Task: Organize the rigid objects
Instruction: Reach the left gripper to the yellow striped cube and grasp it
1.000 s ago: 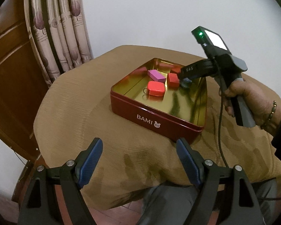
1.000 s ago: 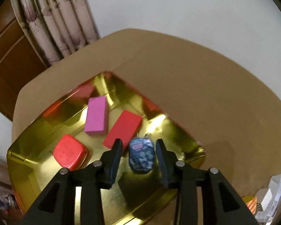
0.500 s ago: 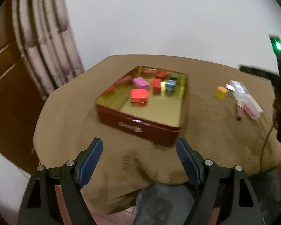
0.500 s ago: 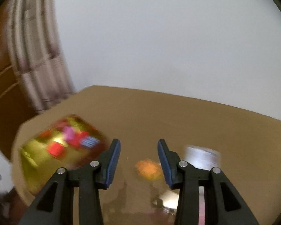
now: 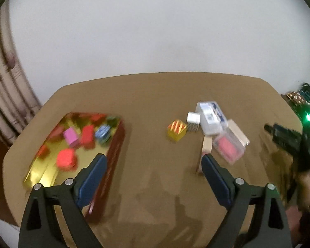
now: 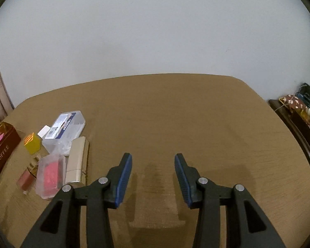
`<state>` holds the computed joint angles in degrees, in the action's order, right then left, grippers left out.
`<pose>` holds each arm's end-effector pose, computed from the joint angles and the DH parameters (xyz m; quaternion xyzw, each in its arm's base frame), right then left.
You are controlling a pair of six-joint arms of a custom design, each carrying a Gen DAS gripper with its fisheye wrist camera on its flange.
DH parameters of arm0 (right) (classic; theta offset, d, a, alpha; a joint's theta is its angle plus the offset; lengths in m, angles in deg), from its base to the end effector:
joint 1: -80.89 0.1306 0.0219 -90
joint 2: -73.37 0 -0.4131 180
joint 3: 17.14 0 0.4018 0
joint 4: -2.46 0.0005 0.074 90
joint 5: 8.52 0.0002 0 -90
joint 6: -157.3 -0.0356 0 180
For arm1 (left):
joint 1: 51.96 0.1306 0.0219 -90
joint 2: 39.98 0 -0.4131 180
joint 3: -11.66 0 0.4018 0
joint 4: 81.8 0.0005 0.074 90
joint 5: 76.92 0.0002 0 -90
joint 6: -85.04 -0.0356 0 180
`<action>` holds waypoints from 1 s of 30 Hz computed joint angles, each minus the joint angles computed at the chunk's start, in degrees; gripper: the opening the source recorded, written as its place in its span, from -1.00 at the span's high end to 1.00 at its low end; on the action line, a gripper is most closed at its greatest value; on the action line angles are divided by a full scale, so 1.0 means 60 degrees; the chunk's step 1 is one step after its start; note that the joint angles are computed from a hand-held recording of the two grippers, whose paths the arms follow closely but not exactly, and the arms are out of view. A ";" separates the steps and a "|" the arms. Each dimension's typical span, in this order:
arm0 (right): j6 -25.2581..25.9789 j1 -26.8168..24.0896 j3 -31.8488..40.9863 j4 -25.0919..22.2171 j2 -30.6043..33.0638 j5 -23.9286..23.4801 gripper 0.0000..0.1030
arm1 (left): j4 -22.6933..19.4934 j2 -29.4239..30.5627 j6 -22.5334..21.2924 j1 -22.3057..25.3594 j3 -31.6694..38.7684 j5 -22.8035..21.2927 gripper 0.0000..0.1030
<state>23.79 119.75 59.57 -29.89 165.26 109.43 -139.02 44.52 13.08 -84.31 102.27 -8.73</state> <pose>0.3957 0.2968 0.3603 0.1241 0.9002 0.0620 0.4127 0.3860 -0.2294 0.5011 0.0528 0.9266 0.0223 0.3717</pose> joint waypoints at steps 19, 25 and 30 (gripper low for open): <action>0.0232 -0.0310 -0.0951 0.1710 -0.0662 -0.1211 0.13 | -0.1975 0.3706 0.1471 0.1171 0.3042 0.1945 -0.75; 0.0101 -0.0374 -0.1052 0.1816 -0.0738 -0.1382 0.12 | -0.2443 0.4208 0.1577 0.1141 0.3512 0.1696 -0.71; 0.0069 -0.0382 -0.1134 0.1836 -0.0832 -0.1479 0.10 | -0.2526 0.4467 0.1773 0.1212 0.3827 0.2045 -0.59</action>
